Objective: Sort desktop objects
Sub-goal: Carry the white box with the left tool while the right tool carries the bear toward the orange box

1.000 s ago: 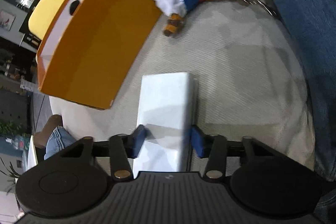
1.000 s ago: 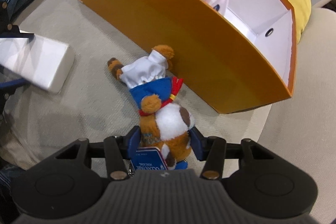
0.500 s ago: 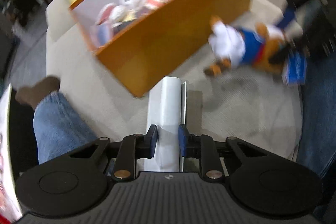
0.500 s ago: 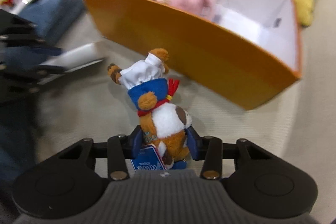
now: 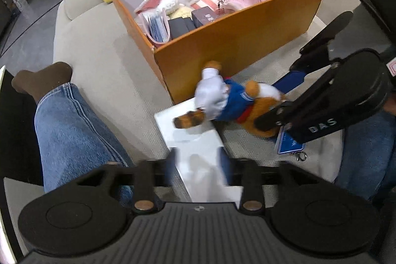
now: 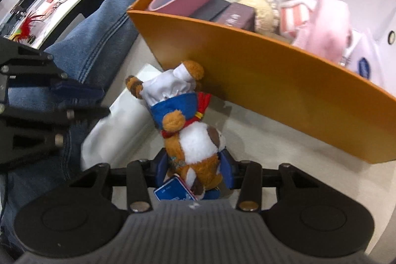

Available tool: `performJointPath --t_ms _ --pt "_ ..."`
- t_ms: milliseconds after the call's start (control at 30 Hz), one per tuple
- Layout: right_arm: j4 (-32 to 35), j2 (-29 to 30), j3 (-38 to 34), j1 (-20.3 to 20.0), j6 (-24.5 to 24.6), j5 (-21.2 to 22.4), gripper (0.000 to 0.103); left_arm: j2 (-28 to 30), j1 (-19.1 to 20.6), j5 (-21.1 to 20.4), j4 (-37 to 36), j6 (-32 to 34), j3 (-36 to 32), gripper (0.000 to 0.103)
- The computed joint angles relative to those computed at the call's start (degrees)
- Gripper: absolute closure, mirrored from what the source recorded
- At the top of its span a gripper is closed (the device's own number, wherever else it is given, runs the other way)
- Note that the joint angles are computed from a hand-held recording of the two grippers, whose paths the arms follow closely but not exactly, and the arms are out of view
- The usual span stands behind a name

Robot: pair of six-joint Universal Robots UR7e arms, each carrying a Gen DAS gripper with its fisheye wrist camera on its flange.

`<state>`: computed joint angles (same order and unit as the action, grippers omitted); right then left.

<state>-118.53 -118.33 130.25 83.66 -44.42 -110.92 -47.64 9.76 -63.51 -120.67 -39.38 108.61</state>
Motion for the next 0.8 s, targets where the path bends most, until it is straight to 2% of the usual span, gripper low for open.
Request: performJointPath --t_ms 33,133,200,333,467,567,700,733,800 --pt "-0.22 0.37 0.08 0.02 0.18 0.21 0.057 0.50 -0.37 0.40 0.10 -0.42 -0.08 0.029" --pt "-0.57 0.92 0.24 0.49 1.26 0.02 0.057 2.39 -1.14 0.15 2.27 -3.22 -1.40 0.029" --pt "-0.36 0.42 -0.02 0.31 1.17 0.24 0.057 4.23 -1.18 -0.50 5.36 -8.44 -3.18 0.029" --pt "-0.61 -3.42 0.08 -0.75 -1.92 -0.52 0.057 7.52 -2.00 -0.30 8.15 -14.27 -5.54 0.028" --pt "-1.98 -6.01 0.45 -3.46 -5.03 -0.85 0.057 10.90 -2.27 -0.59 11.99 -18.72 -8.40 0.028" --pt "-0.50 -7.56 -0.32 -6.45 -6.56 0.93 0.057 12.05 -2.33 -0.04 14.78 -21.41 -9.57 0.022" --pt "0.68 -8.60 -0.67 -9.33 -8.04 3.66 0.057 13.39 -1.17 -0.25 19.48 -24.29 -11.05 0.021" --pt "1.11 -8.78 -0.79 -10.07 -8.38 4.27 0.057 13.24 -0.86 -0.28 19.49 -24.85 -10.69 0.019" --pt "1.56 -8.95 -0.84 -11.20 -9.22 5.08 0.057 11.88 0.07 -1.55 16.96 -25.57 -9.17 0.024"
